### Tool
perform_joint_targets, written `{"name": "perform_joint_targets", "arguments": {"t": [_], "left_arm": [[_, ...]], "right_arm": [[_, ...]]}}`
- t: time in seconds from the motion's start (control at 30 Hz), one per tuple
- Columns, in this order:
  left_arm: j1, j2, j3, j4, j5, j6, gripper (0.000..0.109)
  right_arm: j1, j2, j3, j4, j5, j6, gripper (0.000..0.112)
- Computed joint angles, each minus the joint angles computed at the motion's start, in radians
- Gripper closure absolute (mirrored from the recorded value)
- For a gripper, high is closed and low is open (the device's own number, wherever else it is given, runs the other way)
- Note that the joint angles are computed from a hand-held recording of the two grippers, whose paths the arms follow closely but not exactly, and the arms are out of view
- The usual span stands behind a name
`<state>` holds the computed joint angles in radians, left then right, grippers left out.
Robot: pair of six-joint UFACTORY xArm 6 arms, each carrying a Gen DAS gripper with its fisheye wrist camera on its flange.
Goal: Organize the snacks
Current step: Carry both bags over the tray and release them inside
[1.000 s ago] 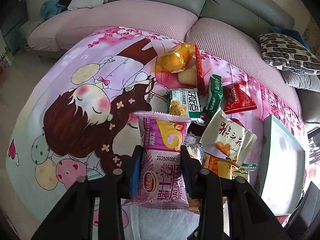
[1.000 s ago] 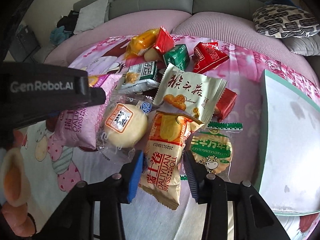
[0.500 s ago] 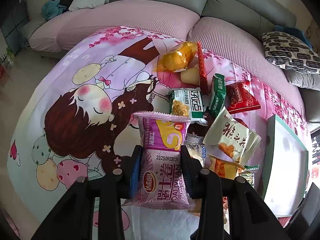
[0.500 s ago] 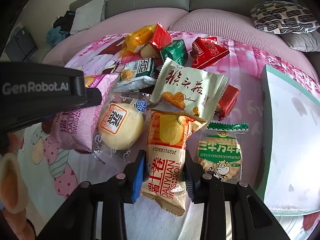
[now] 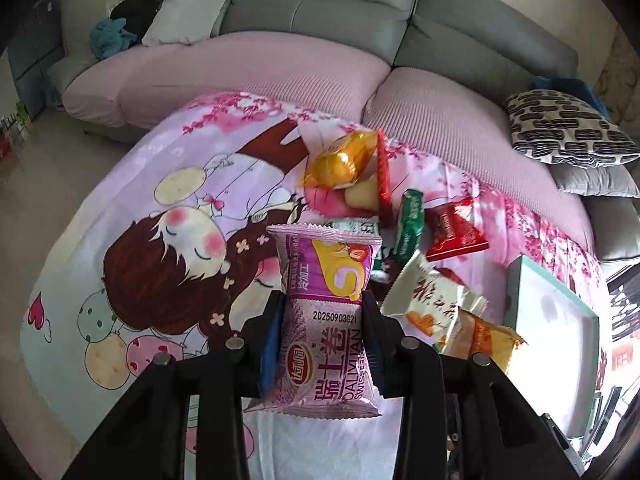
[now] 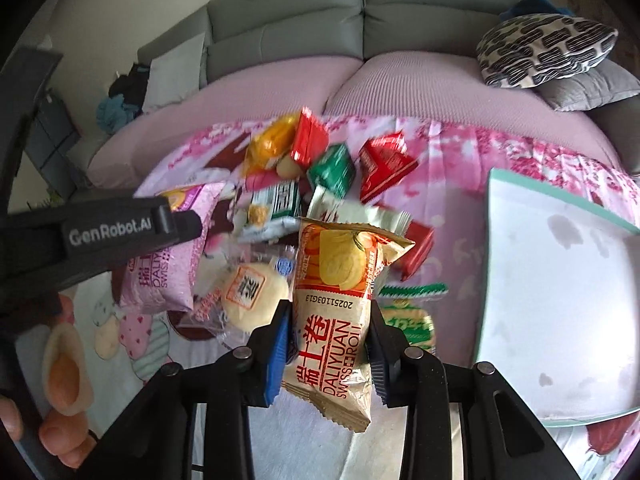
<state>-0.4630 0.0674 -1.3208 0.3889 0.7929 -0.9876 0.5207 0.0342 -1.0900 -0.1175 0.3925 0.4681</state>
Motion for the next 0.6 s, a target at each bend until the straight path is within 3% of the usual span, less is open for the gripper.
{"name": "perform_joint_targets", "arguments": {"t": [0.3,0.6], "left_arm": [[-0.023,0.039,-0.052,0.031,-0.040,-0.005,0.070],[-0.087,0.180,-0.216,-0.048,-0.091,0.141,0.070]], "right_arm": [[-0.059,-0.061,0.032,-0.035,0.000,0.063,0.075],[-0.205,-0.141,0.090,-0.097,0.030,0.156,0.075]]}}
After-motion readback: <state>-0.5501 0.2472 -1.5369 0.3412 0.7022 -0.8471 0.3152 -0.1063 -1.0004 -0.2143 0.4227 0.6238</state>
